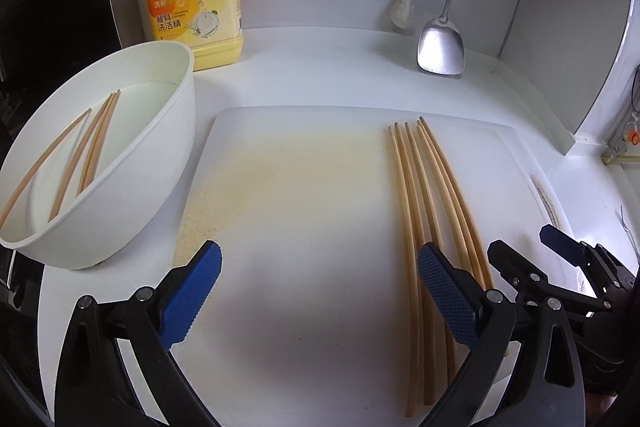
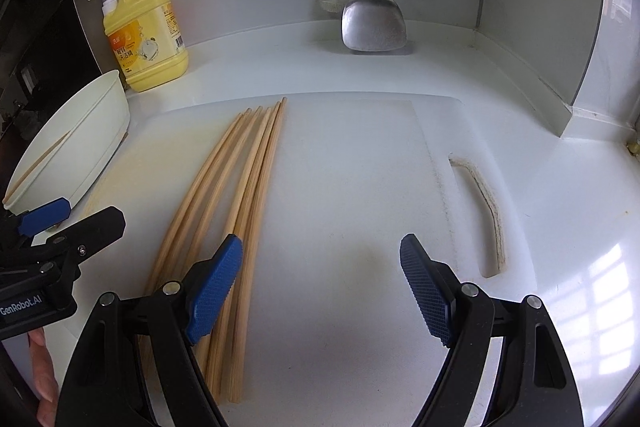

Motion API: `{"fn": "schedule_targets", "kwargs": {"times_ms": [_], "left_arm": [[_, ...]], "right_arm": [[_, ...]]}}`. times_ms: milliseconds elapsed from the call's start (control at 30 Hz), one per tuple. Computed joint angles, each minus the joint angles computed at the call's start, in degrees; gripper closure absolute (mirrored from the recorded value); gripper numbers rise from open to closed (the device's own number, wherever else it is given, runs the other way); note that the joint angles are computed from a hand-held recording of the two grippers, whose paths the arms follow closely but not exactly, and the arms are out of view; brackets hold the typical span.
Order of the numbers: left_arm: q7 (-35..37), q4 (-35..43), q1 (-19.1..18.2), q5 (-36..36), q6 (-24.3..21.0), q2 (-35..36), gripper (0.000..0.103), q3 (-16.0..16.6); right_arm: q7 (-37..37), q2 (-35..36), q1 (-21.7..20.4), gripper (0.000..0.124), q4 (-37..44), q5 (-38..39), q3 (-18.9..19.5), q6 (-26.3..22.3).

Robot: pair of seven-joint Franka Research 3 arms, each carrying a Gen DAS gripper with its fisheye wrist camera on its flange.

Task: Organize utensils
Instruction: 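Close the right tool on a chopstick while the left tool grasps another chopstick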

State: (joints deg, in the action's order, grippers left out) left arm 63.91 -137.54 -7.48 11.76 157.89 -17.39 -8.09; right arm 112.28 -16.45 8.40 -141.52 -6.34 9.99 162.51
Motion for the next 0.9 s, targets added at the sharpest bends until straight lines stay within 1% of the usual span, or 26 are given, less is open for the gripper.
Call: {"fn": "schedule_targets", "kwargs": {"times_ms": [67,267,433,533,567,633,733,833,900], "left_arm": [[-0.4,-0.1,0.2,0.0,0.2,0.2,0.006,-0.1],[-1.1,0.0,0.3,-0.2,0.2,0.8,0.006,0.0],[-0.6,0.1,-0.3,-1.9,0.5,1.2,0.006,0.5],[-0.8,0.4,-0.1,-1.4,0.1,1.6,0.006,0.0],[-0.9,0.5,-0.1,-1.2,0.1,1.7,0.006,-0.1],[-0.9,0.6,-0.1,-0.9,0.1,1.9,0.006,-0.3],[-0.6,1.1,-0.5,-1.1,-0.3,2.4,0.006,-0.4],[-0.9,1.4,-0.5,-0.4,-0.7,2.7,0.006,-0.9],[-1.8,1.6,-0.3,0.7,-0.8,3.0,0.006,-1.4]], "right_arm": [[0.0,0.2,0.1,0.046,0.0,0.2,0.0,0.1],[2.5,0.6,-1.8,0.047,0.2,-4.6,1.7,0.8],[2.5,1.5,-1.4,0.047,0.6,-6.0,1.5,1.0],[3.5,1.6,-1.8,0.048,0.4,-7.8,1.8,1.5],[2.5,1.6,-1.1,0.050,0.2,-7.0,1.1,2.1],[2.3,1.6,-1.2,0.059,0.0,-7.3,1.1,2.8],[1.9,1.7,-1.4,0.066,-0.1,-6.9,0.9,3.5],[1.6,1.6,-1.7,0.071,-0.3,-6.4,0.7,3.8],[1.6,1.4,-2.1,0.072,-0.6,-6.4,0.7,4.1]]}}
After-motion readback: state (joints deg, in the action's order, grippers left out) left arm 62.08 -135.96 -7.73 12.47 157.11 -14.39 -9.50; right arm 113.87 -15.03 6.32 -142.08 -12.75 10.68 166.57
